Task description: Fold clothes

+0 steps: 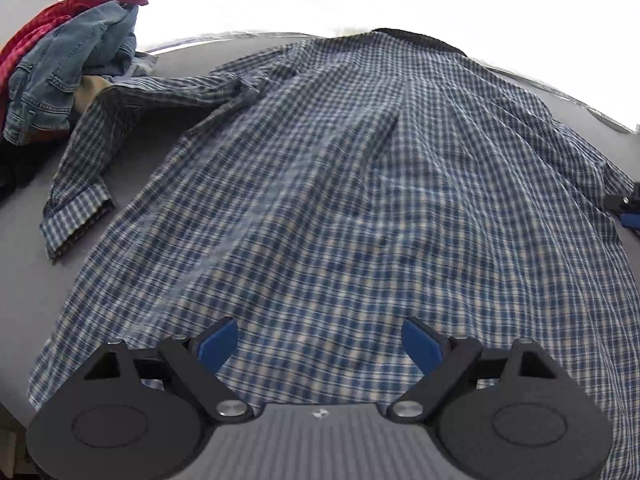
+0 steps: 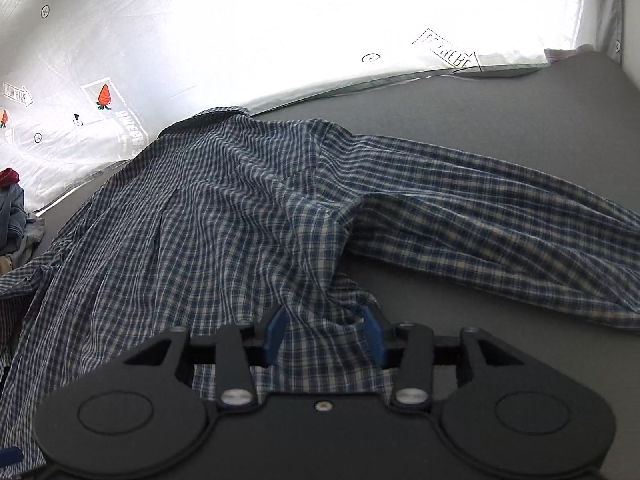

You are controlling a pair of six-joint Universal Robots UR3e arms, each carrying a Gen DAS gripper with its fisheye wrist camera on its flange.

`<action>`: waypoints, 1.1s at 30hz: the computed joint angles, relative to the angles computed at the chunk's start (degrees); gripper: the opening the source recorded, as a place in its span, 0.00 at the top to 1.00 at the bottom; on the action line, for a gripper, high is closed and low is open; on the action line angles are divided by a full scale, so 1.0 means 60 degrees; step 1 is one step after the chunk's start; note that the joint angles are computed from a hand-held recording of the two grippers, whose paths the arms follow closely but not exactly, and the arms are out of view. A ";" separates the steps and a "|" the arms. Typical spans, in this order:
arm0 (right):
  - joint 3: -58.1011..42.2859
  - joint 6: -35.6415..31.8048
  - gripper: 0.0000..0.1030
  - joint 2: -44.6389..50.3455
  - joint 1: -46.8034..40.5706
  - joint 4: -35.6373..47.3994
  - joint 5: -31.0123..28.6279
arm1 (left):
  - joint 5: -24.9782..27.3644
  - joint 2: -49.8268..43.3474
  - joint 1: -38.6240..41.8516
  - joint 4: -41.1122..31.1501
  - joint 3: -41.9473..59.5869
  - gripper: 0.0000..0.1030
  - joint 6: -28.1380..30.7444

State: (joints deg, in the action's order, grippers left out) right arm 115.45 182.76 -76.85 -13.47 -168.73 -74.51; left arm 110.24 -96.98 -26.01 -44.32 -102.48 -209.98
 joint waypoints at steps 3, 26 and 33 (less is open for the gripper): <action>0.0780 0.0164 0.48 -0.0831 0.0970 -0.0227 -0.1163 | 0.0174 0.1268 0.1214 0.0675 -0.1413 0.13 0.0922; -0.9044 1.0040 0.37 0.3860 1.1077 0.9141 -0.8524 | -0.6237 0.1747 1.0453 0.2942 -0.3578 0.77 1.1016; -1.0845 1.0748 0.37 0.4791 1.1243 1.0445 -0.8711 | -0.7112 0.2627 1.1825 0.7884 -0.5054 0.87 1.4403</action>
